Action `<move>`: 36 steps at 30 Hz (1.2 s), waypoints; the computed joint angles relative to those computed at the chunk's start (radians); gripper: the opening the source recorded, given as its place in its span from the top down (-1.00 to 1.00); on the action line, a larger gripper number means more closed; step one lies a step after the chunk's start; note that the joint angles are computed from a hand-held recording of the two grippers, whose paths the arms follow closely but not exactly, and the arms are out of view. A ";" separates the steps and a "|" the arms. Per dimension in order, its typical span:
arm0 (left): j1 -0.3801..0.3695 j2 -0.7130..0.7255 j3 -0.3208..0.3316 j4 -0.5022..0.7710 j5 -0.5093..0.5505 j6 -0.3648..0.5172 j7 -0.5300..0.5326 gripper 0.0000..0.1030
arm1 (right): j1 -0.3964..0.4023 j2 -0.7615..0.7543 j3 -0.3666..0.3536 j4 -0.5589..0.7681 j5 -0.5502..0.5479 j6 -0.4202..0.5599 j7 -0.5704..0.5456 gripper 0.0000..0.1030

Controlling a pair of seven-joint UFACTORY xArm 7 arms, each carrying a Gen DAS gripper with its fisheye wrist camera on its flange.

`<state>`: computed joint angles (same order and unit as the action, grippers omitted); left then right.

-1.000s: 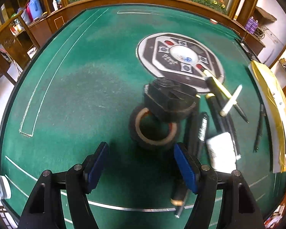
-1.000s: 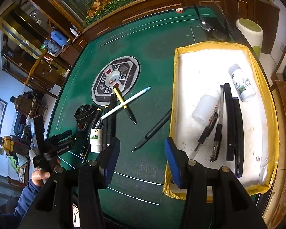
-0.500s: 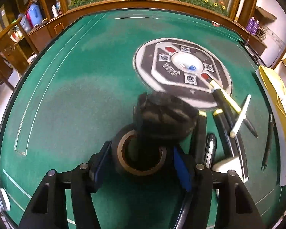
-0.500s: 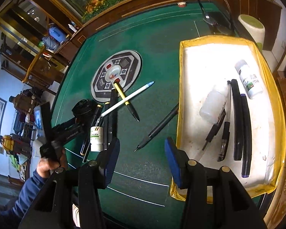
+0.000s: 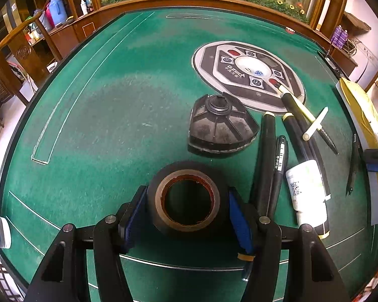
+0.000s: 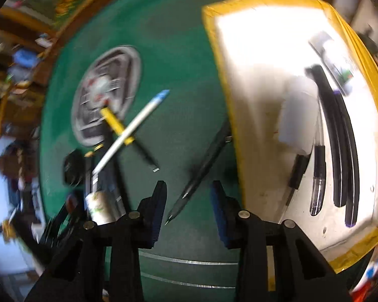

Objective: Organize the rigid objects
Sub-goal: 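Grasp the black tape roll with the left tool while the right tool grasps a black pen, then lift the tape roll and black pen and carry them toward the tray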

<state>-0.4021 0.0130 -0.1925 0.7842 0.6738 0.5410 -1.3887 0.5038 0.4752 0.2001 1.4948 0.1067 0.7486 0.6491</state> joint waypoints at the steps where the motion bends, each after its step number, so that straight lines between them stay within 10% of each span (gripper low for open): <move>1: 0.000 -0.002 0.001 -0.003 0.000 -0.004 0.003 -0.28 | 0.013 0.028 -0.014 0.038 -0.016 0.040 0.034 0.49; 11: 0.011 -0.017 0.000 -0.029 0.003 -0.046 0.040 -0.28 | 0.119 0.215 -0.075 0.345 -0.199 0.251 0.142 0.55; 22: 0.039 -0.067 -0.013 -0.086 -0.030 -0.082 0.062 -0.28 | 0.101 0.152 0.051 0.225 -0.049 0.203 -0.214 0.83; 36: 0.076 -0.143 -0.063 -0.139 -0.020 -0.083 -0.032 -0.28 | 0.097 0.050 0.026 0.075 -0.052 0.088 -0.283 0.83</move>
